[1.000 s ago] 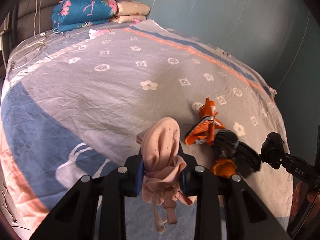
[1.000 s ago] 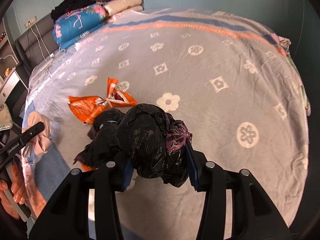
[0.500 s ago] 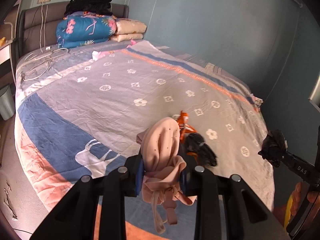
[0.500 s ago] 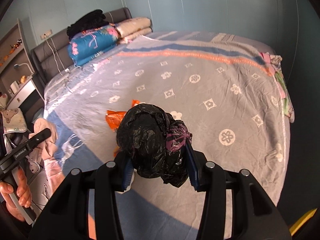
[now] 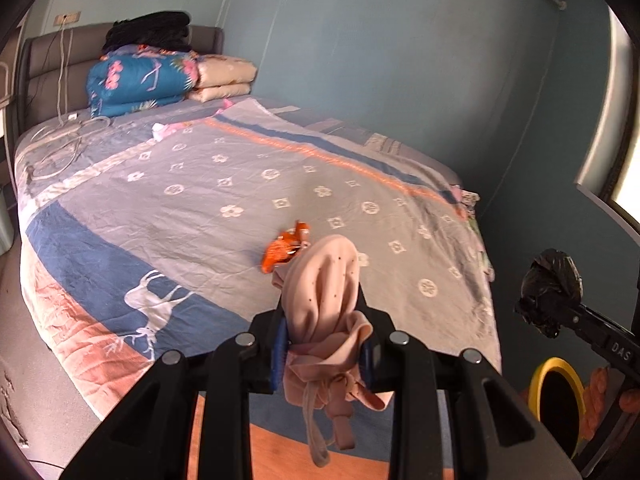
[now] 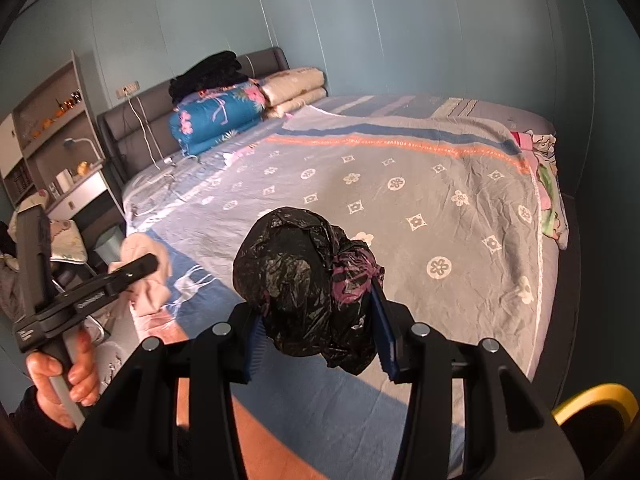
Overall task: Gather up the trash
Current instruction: 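Carry the pink cloth and black bags with both tools over the bin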
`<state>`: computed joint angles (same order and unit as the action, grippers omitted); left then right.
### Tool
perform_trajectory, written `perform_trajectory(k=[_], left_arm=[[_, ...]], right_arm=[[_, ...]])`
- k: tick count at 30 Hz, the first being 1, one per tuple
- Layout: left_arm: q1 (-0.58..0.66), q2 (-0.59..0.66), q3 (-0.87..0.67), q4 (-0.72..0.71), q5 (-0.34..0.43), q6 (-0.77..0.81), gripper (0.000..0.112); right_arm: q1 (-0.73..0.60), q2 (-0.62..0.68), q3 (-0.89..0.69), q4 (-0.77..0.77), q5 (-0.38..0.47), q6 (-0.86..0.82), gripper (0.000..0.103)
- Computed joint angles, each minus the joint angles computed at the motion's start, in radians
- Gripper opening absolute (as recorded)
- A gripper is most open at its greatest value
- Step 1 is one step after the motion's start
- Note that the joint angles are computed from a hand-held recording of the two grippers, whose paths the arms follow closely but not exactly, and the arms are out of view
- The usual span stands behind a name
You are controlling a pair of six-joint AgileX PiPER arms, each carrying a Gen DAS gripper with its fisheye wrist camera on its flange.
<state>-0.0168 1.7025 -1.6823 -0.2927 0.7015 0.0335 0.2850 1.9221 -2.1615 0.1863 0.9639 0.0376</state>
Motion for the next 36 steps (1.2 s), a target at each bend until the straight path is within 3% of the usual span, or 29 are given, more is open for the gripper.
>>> perform_trajectory(k=[8,12,27,36], left_arm=[[-0.15,-0.116,0.062,0.058,-0.033,-0.037,0.026],[-0.234,-0.146,0.055,0.092,-0.034,-0.072,0.026],[-0.519,-0.138,-0.04,0.298,-0.002,-0.248,0.026],[-0.616,-0.103,-0.109,0.343,0.029,-0.288,0.027]], right_arm=[[-0.056,-0.349,0.407,0.091,-0.14,-0.071,0.043],[-0.099,-0.47,0.519,0.113,-0.15,-0.089,0.043],[-0.407,-0.76,0.666,0.263,-0.045,-0.196,0.044],[-0.632,-0.814,0.655,0.365,0.058,-0.274,0.044]])
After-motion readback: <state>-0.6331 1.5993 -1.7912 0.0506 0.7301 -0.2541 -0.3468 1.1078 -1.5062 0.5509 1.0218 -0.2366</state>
